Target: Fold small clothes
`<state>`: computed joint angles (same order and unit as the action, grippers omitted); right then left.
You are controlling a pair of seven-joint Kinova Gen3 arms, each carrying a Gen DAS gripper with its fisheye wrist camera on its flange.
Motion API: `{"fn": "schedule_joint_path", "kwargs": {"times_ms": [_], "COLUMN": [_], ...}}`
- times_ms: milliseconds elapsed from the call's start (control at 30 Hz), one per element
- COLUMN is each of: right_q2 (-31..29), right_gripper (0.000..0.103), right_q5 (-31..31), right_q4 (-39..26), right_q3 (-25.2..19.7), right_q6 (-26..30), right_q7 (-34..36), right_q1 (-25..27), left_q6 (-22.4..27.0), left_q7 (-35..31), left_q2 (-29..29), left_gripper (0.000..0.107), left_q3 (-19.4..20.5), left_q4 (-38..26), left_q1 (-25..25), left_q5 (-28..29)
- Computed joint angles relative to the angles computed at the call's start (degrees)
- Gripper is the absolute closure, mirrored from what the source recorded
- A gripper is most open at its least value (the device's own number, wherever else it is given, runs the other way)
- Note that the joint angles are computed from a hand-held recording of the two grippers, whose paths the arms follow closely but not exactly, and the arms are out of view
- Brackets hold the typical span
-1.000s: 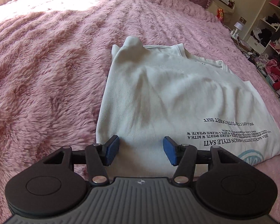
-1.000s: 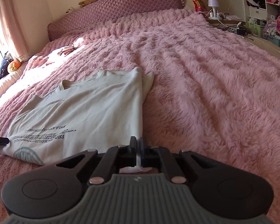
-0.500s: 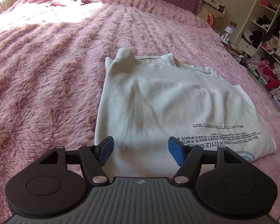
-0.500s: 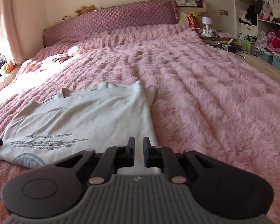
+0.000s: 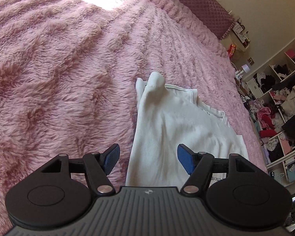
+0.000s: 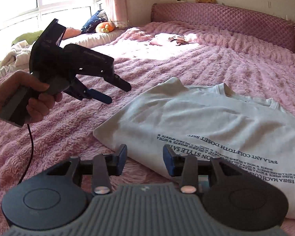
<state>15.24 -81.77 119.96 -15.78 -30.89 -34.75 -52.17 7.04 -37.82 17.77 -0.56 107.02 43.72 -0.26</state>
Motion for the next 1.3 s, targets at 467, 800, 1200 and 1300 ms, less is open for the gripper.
{"fn": "schedule_joint_path", "kwargs": {"times_ms": [467,800,1200,1300], "right_q2": [18.89,21.72,23.61,24.47], "right_gripper": [0.059,0.054,0.044,0.043], "right_q5": [-8.3,-8.2,-2.22,-0.46], "right_q4": [-19.2,-23.57,-22.56,-22.38], "right_q3": [-3.88,-6.78,-4.59,-3.74], "right_q6": [-17.51,-19.65,-22.93,-24.17], "right_q7": [32.62,33.6,30.43,30.2], "right_q1": [-7.08,-3.93,-6.49,-7.55], "left_q6": [-7.79,-6.47,-2.02,-1.81], "left_q7": [-12.98,-15.47,-18.02,-19.14], "left_q2": [10.54,16.11,20.92,22.1], "left_gripper": [0.029,0.029,0.026,0.022], "left_q3": [28.16,32.33,29.52,30.65], "left_q4": [-1.77,-7.69,-16.66,-17.94], "left_q1": [-27.49,-30.68,-28.01,-28.67], "left_q5": [7.13,7.81,12.62,13.58]}}
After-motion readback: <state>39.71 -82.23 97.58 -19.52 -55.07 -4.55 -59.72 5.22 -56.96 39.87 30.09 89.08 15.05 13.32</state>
